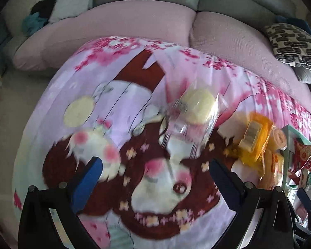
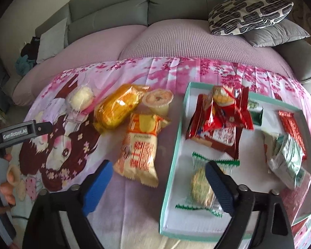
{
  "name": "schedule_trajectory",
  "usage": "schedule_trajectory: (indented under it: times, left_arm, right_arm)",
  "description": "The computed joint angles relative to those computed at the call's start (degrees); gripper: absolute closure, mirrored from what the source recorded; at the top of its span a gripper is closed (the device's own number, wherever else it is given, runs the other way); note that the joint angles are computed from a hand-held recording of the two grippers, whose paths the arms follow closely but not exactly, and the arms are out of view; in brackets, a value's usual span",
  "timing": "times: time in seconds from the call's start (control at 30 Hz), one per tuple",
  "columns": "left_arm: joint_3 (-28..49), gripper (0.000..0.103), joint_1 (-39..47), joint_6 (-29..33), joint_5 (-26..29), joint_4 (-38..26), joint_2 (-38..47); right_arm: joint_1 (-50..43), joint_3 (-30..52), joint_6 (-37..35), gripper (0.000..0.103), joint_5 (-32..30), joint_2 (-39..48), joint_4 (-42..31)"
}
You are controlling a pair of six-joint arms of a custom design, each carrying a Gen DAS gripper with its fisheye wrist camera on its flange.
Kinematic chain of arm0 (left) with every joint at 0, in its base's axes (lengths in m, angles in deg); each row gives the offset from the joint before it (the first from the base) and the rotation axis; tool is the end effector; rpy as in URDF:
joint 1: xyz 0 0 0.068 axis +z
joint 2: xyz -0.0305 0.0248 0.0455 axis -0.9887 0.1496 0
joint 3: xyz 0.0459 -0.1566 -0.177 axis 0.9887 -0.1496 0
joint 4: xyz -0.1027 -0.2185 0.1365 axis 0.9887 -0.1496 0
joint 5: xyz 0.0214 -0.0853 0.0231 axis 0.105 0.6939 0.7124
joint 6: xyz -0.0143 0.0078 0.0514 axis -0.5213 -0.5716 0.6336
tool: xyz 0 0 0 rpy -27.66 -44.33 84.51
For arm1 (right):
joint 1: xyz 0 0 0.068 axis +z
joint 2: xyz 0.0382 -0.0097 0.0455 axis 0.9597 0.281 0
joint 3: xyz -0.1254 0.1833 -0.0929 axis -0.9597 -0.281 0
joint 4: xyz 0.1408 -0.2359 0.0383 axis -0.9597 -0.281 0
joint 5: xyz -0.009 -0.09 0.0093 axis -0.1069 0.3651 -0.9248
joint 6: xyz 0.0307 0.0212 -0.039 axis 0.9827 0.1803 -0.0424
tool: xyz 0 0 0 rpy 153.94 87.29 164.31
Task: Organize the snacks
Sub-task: 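Grasp cream bun bag with left tool while right tool grasps Daliyuan roll packet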
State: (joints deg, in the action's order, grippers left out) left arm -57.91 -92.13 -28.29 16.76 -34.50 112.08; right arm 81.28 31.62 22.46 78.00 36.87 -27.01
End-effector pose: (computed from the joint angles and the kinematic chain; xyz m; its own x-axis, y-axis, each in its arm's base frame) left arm 0.1996 -0.0324 0.1210 -0.8830 -0.2709 -0.3833 -0.2818 0.9590 -0.0285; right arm 0.1255 0.0202 0.0904 -0.8126 -0.0836 -0.5768 -0.1676 0.9814 0.0938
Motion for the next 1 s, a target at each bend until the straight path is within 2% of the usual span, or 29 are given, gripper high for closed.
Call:
schedule_trajectory:
  times: [0.07, 0.17, 0.27, 0.37, 0.43, 0.57, 0.63, 0.77, 0.97, 1.0]
  left_arm:
    - [3.1, 0.001, 1.62, 3.55, 1.65, 1.69, 3.93]
    - [7.5, 0.002, 1.57, 6.86, 0.58, 4.11, 9.09]
    - [10.49, 0.014, 2.15, 9.35, 1.93, 6.41, 13.89]
    - [12.92, 0.018, 2.92, 11.31, 4.54, 10.03, 20.44]
    - [13.96, 0.029, 3.19, 11.62, 5.31, 11.65, 23.95]
    - [13.97, 0.034, 3.16, 11.33, 7.16, 15.58, 28.06]
    - [13.43, 0.046, 3.5, 11.27, 9.55, 17.35, 28.66]
    - [14.02, 0.045, 2.61, 9.51, 8.77, 18.47, 30.8]
    - [13.23, 0.048, 1.31, 5.83, 6.86, 18.83, 30.03]
    - [12.85, 0.049, 1.32, 5.24, 6.95, 18.17, 29.05]
  right_arm:
    - [0.64, 1.46, 0.82, 0.019, 0.05, 5.71, 4.24]
    - [2.9, 4.04, 3.42, 0.026, 1.06, 15.43, 10.73]
    - [5.46, 5.81, 5.08, 0.038, 1.97, 22.71, 15.52]
    - [6.34, 7.53, 6.44, 0.044, 1.24, 30.88, 20.27]
    - [7.52, 8.15, 7.1, 0.051, 2.04, 35.1, 23.18]
    - [8.08, 8.48, 7.04, 0.054, 1.38, 40.18, 26.85]
    - [7.97, 8.69, 7.05, 0.057, 0.88, 42.97, 28.8]
    - [7.63, 9.06, 7.11, 0.057, 0.84, 48.27, 32.71]
    - [8.43, 8.83, 7.3, 0.061, 1.42, 49.69, 34.95]
    - [7.98, 8.13, 7.22, 0.063, 0.89, 47.86, 33.92]
